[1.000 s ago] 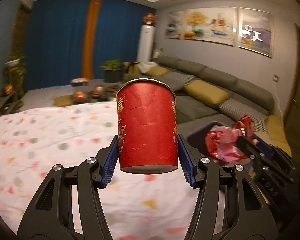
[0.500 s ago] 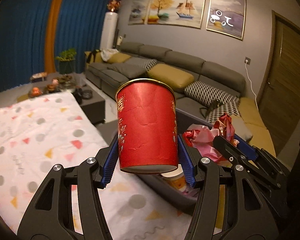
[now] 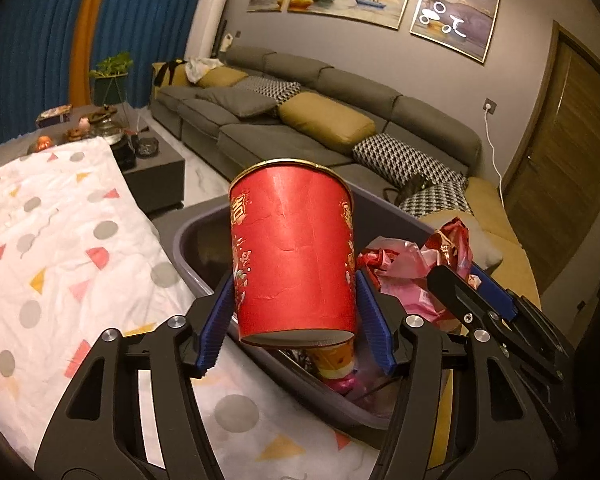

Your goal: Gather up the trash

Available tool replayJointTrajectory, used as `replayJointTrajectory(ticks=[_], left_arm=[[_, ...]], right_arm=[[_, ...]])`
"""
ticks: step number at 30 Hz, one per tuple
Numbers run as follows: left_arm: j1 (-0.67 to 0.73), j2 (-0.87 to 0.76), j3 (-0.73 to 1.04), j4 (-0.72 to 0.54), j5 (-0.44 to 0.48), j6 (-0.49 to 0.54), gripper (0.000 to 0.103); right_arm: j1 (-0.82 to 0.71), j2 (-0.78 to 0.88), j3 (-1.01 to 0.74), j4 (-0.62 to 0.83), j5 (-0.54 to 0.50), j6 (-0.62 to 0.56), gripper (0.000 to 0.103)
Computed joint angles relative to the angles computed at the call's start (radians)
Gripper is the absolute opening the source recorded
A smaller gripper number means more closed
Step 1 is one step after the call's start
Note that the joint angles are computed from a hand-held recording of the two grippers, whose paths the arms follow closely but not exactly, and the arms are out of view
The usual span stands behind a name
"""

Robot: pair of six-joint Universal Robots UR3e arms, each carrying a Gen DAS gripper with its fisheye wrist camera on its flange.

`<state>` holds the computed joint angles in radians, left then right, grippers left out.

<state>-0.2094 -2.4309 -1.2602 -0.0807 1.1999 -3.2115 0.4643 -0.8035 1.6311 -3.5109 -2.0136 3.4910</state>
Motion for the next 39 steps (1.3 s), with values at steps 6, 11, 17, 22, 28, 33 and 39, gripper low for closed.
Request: replayJointTrajectory(ticks=[6, 11, 17, 22, 28, 33, 39], left_arm=[[0.012, -0.009, 0.009, -0.006, -0.030, 0.001, 0.070], [0.038, 0.046, -0.097, 0.050, 0.024, -0.028, 0.083], [0.071, 0.213, -0.371, 0.191, 0.121, -0.035, 0.092], [0.093, 0.386, -0.625, 0.315, 0.235, -0.033, 0.095], [0.117, 0.586, -0.908, 0.427, 0.361, -0.036, 0.097], [0.163, 0.750, -1.102, 0.456, 0.395, -0.034, 0.097], [0.283, 1.006, -1.337, 0.437, 0.363, -0.016, 0.097]], right_arm=[[-0.015, 0.006, -0.003, 0.007, 0.005, 0.015, 0.049], [-0.007, -0.001, 0.012, -0.003, -0.018, 0.019, 0.057], [0.039, -0.027, 0.050, -0.051, -0.083, 0.027, 0.085], [0.093, -0.056, 0.074, -0.033, -0.122, 0.029, 0.094], [0.200, -0.082, 0.088, -0.029, -0.216, 0.019, 0.097], [0.292, -0.107, 0.084, 0.002, -0.279, 0.027, 0.097], [0.415, -0.112, 0.031, 0.081, -0.372, 0.056, 0.097]])
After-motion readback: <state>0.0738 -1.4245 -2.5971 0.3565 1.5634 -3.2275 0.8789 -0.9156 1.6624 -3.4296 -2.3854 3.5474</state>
